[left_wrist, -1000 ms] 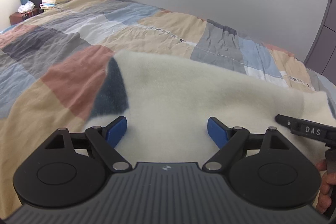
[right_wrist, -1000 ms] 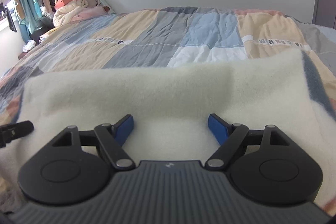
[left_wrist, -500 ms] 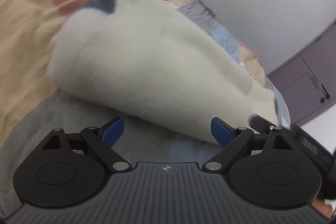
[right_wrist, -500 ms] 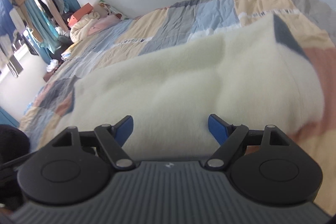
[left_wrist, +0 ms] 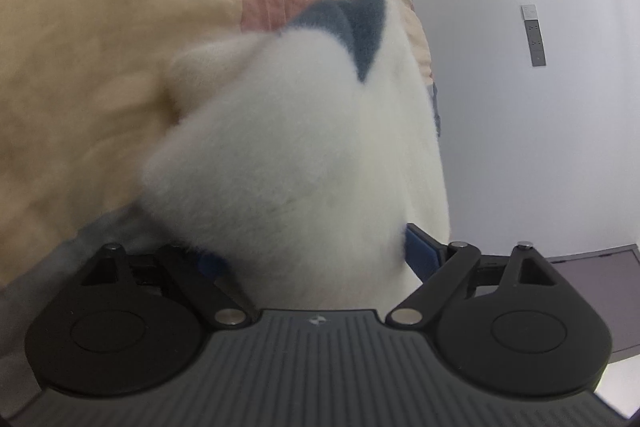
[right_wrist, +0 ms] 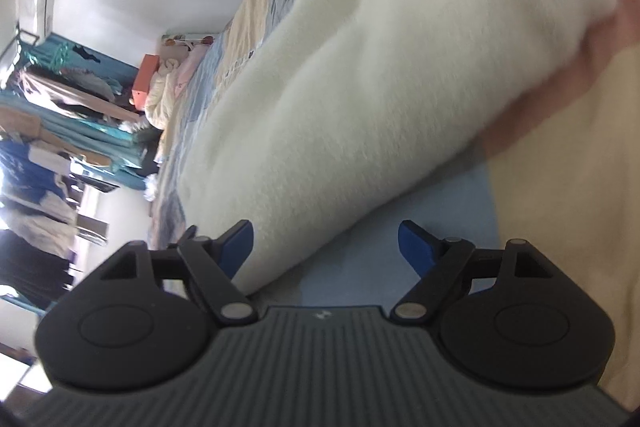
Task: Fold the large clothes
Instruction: 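Grasp the blanket's bordered ends with both grippers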
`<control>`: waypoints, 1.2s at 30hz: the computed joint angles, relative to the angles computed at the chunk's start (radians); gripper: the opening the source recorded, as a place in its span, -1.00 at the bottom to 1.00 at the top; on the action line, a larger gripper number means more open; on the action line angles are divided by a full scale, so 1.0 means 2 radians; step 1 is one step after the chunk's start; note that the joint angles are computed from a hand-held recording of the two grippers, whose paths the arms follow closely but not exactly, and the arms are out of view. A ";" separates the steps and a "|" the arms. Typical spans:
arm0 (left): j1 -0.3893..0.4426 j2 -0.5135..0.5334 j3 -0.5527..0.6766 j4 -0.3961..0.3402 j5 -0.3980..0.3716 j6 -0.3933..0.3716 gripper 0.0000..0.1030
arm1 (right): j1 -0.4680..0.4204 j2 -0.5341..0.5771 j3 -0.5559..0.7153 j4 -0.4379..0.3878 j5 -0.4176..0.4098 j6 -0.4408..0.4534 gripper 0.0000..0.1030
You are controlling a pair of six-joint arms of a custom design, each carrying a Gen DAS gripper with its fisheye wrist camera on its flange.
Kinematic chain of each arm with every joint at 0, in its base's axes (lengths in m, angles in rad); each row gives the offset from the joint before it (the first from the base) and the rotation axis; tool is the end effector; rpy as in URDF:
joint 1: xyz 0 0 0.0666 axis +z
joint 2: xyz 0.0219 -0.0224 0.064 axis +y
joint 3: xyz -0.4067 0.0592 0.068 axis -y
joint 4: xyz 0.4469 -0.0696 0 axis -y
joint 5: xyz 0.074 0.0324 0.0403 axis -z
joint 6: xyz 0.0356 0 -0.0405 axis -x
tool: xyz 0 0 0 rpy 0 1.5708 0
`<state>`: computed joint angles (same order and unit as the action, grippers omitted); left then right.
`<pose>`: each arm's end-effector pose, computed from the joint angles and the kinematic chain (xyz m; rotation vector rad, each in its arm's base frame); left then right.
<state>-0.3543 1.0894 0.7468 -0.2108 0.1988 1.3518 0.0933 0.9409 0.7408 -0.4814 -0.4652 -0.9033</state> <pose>0.3795 -0.1483 0.3150 -1.0144 2.1371 -1.1471 0.3543 0.0488 0.3437 0.6878 2.2832 1.0326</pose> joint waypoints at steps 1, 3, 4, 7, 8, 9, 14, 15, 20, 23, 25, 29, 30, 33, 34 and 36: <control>-0.005 0.000 0.005 -0.017 -0.015 -0.009 0.35 | -0.002 -0.001 -0.002 0.007 -0.002 -0.009 0.60; -0.017 -0.002 0.013 -0.033 -0.044 -0.033 0.08 | -0.006 -0.004 -0.007 0.025 0.001 -0.027 0.73; -0.020 -0.005 0.012 -0.035 -0.052 -0.038 -0.05 | -0.009 -0.004 -0.009 0.034 -0.001 -0.038 0.94; -0.031 -0.015 0.017 -0.040 -0.078 -0.057 -0.23 | -0.018 0.007 -0.008 0.043 -0.025 -0.071 1.00; -0.035 -0.018 0.017 -0.037 -0.087 -0.061 -0.25 | -0.019 0.012 -0.010 0.051 -0.035 -0.085 1.00; -0.038 -0.021 0.018 -0.038 -0.092 -0.067 -0.25 | -0.019 0.016 -0.012 0.061 -0.041 -0.099 1.00; -0.037 -0.027 0.015 -0.037 -0.087 -0.063 -0.25 | -0.021 0.040 -0.018 0.114 -0.043 -0.161 1.00; -0.035 -0.026 0.017 -0.036 -0.083 -0.063 -0.25 | -0.022 0.044 -0.021 0.133 -0.041 -0.182 1.00; -0.032 -0.034 0.007 -0.030 -0.073 -0.063 -0.25 | -0.034 0.020 -0.031 0.134 0.095 -0.266 0.92; -0.025 -0.034 0.006 -0.021 -0.059 -0.047 -0.25 | -0.071 0.012 -0.048 0.155 0.063 -0.309 0.92; -0.022 -0.030 0.007 -0.018 -0.054 -0.050 -0.25 | -0.071 0.007 -0.062 0.174 0.064 -0.328 0.92; -0.022 -0.028 0.007 -0.019 -0.055 -0.056 -0.24 | -0.050 0.036 -0.021 0.120 0.070 -0.220 0.97; -0.022 -0.027 0.008 -0.019 -0.054 -0.057 -0.24 | -0.048 0.044 -0.011 0.101 0.070 -0.187 0.97; -0.017 -0.025 0.009 -0.021 -0.043 -0.052 -0.22 | -0.049 0.053 -0.001 0.095 0.075 -0.153 0.96; -0.017 -0.026 0.009 -0.023 -0.042 -0.050 -0.22 | -0.050 0.053 -0.005 0.101 0.076 -0.154 0.88; -0.018 -0.025 0.013 -0.029 -0.045 -0.054 -0.22 | -0.050 0.052 -0.002 0.083 0.087 -0.138 0.53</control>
